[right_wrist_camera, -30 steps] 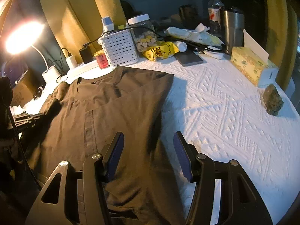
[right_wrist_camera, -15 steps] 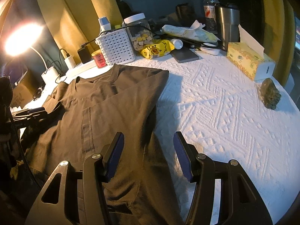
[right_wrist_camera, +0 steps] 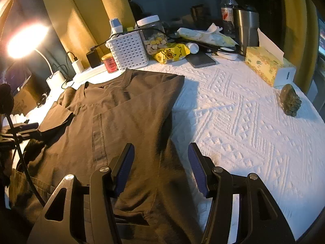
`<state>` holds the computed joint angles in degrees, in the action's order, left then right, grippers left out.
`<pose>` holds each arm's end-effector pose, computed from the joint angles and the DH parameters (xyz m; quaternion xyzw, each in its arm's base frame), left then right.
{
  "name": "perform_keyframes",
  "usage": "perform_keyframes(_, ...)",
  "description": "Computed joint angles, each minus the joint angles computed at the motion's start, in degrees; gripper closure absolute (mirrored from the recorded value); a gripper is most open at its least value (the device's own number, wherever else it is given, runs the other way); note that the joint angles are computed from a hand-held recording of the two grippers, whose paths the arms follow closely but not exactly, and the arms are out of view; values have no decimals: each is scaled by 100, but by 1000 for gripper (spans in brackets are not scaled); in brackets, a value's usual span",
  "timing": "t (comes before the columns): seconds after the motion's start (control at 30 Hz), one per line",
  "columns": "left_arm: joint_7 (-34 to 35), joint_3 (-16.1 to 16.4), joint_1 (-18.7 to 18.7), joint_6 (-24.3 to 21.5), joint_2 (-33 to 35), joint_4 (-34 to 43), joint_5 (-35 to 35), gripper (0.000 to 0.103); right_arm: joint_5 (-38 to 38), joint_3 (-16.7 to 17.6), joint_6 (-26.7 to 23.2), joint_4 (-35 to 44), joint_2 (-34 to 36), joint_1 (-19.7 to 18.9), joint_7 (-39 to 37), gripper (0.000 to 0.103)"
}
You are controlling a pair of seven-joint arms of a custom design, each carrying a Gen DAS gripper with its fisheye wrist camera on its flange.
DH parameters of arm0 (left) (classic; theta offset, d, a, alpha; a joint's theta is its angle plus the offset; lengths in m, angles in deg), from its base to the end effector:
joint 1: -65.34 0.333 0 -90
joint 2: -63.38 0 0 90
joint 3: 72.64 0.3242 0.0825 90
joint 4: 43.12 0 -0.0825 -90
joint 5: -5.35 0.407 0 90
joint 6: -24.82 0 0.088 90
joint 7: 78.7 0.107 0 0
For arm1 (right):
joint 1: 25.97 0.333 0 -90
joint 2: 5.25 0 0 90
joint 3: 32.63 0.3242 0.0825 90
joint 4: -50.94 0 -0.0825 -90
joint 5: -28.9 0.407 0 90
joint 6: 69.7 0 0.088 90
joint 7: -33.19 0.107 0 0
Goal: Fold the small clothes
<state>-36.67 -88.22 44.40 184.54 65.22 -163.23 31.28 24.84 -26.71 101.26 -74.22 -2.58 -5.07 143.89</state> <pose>0.4827 -0.3805 0.4753 -0.6049 0.7175 -0.3097 0.1529 0.5396 0.2777 0.4507 -0.7111 0.5992 -0.1479 0.3368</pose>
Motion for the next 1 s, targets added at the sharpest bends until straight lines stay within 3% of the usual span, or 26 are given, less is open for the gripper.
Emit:
perform_keyframes(0.1, -671, 43, 93, -157, -306, -286, 639, 45, 63, 35, -21, 38, 29, 24, -70, 45)
perform_keyframes(0.23, -611, 19, 232, -127, -400, -559, 289, 45, 98, 72, -68, 135, 82, 81, -160, 45)
perform_keyframes(0.3, -91, 18, 219, 213, -342, -698, -376, 45, 78, 78, -81, 161, 85, 115, -163, 45)
perform_keyframes(0.53, 1442, -157, 2, 509, -157, -704, -2002, 45, -301, 26, -174, 155, 30, 195, 189, 45)
perform_keyframes(0.63, 3072, -273, -154, 825, -202, -784, -3791, 45, -579, 7, -201, 122, -22, 207, 455, 45)
perform_keyframes(0.67, 3232, -274, -184, 851, -225, -801, -3956, 45, -593, 16, -184, 99, -41, 201, 474, 45)
perform_keyframes(0.73, 2721, -245, -170, 843, -293, -857, -3332, 45, -599, 34, -204, 78, -59, 190, 481, 45)
perform_keyframes(0.83, 1101, -212, 32, 633, -330, -827, -1450, 45, -573, 61, -253, 58, -83, 182, 433, 45)
perform_keyframes(0.87, 783, -196, 71, 561, -311, -798, -1102, 45, -565, 68, -250, 47, -96, 181, 425, 45)
perform_keyframes(1.0, 174, -127, 116, 404, -232, -761, -480, 45, -606, 79, -274, 26, -129, 179, 478, 45)
